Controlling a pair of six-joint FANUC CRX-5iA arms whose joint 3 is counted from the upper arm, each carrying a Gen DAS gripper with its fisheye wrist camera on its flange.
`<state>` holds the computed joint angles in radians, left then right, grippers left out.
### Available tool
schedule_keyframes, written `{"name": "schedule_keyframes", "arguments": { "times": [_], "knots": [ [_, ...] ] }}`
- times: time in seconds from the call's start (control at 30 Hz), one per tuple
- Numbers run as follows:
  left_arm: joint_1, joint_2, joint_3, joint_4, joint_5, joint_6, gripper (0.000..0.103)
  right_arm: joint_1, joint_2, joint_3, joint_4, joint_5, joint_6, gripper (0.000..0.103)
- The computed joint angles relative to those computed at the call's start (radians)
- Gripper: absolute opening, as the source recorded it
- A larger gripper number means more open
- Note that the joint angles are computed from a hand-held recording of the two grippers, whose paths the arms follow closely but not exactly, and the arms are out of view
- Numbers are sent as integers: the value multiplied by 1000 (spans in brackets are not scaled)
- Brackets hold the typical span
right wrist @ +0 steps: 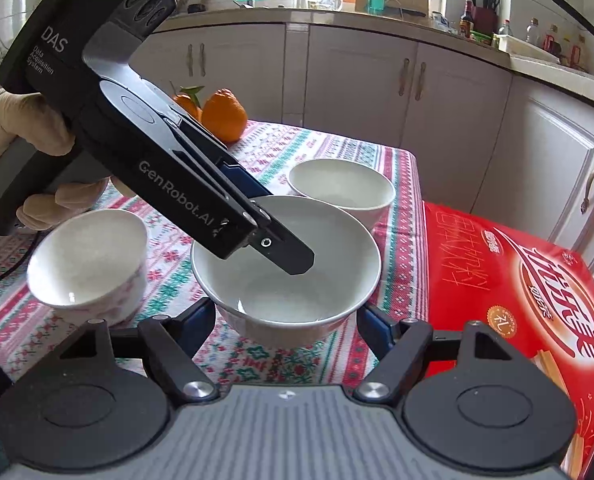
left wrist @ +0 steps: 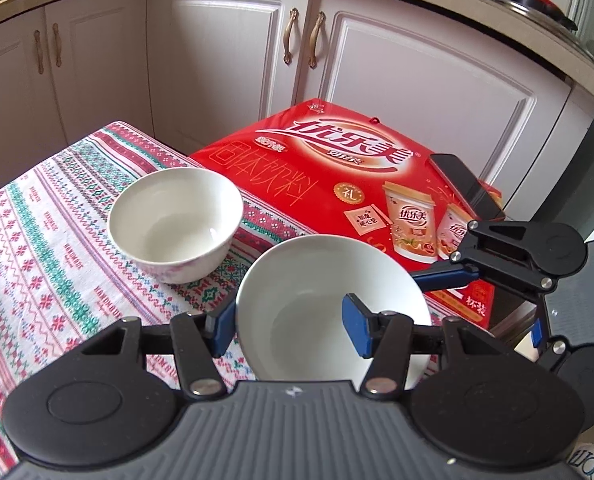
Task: Organize plates and bowls
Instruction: 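Carry the held bowl with the left gripper and lower it into another bowl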
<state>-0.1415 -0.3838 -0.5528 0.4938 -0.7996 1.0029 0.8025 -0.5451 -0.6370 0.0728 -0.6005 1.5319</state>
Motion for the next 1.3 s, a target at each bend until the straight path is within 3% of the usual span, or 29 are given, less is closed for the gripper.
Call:
{"name": "schedule_keyframes", "arguments": {
  "times": [0.7, 1.3],
  "knots": [
    [134, -295, -84, -61, -114, 106, 54, 149, -43, 49, -35, -74, 42, 82],
    [349, -484, -200, 7, -244, 60, 54, 229, 11, 88, -97, -103, 103, 82]
  ]
}}
